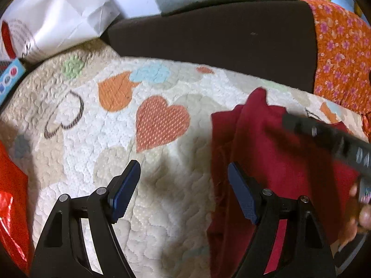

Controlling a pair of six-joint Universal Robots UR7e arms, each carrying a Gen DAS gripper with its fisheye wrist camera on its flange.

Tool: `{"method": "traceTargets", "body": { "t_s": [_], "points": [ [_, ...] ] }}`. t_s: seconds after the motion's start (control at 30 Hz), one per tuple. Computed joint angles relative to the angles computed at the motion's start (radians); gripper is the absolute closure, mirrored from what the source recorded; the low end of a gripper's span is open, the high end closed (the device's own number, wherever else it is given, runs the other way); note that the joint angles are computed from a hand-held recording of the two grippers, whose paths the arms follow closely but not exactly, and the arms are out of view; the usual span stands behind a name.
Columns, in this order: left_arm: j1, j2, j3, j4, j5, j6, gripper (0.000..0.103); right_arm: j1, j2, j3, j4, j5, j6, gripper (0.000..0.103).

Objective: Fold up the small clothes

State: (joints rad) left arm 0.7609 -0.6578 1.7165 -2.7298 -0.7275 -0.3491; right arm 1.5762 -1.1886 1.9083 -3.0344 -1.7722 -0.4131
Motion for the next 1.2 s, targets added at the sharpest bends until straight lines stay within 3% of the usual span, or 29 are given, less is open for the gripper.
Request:
{"method": "traceTargets", "body": {
  "t_s": [0.07, 0.17, 0.33, 0.5, 0.63, 0.9, 1.07, 1.2],
  "points": [
    [0.015, -0.006, 0.000, 0.019, -0.025, -0.024, 0.025, 0.006, 0.035, -0.036, -0.006, -0.016, 0.004, 0.065],
    [0.028, -0.008, -0.001, 0.041, -0.041, -0.050, 0.025, 0.011, 0.098, -0.101, -0.002, -0.046, 0.004, 0.067],
    [0.033, -0.003, -0.003, 0.041, -0.042, -0.039, 0.025, 0.011, 0.212, -0.213, 0.073, -0.105, 0.018, 0.067],
    [0.045, 0.001, -0.013, 0.073, -0.074, -0.061, 0.025, 0.017, 0.232, -0.235, 0.066, -0.125, -0.015, 0.067],
    [0.050, -0.002, -0.014, 0.072, -0.101, -0.070, 0.025, -0.004, 0.145, -0.196, 0.162, -0.041, 0.035, 0.067],
    [0.048, -0.025, 0.005, 0.061, -0.142, -0.108, 0.025, -0.104, -0.120, 0.045, 0.083, 0.008, -0.024, 0.066],
    [0.040, -0.031, 0.025, 0.035, -0.167, -0.094, 0.025, -0.194, -0.246, 0.155, -0.104, -0.064, -0.042, 0.065],
    [0.032, -0.022, 0.025, 0.037, -0.173, -0.107, 0.025, -0.265, -0.249, 0.119, -0.109, -0.148, -0.002, 0.065]
  ]
}}
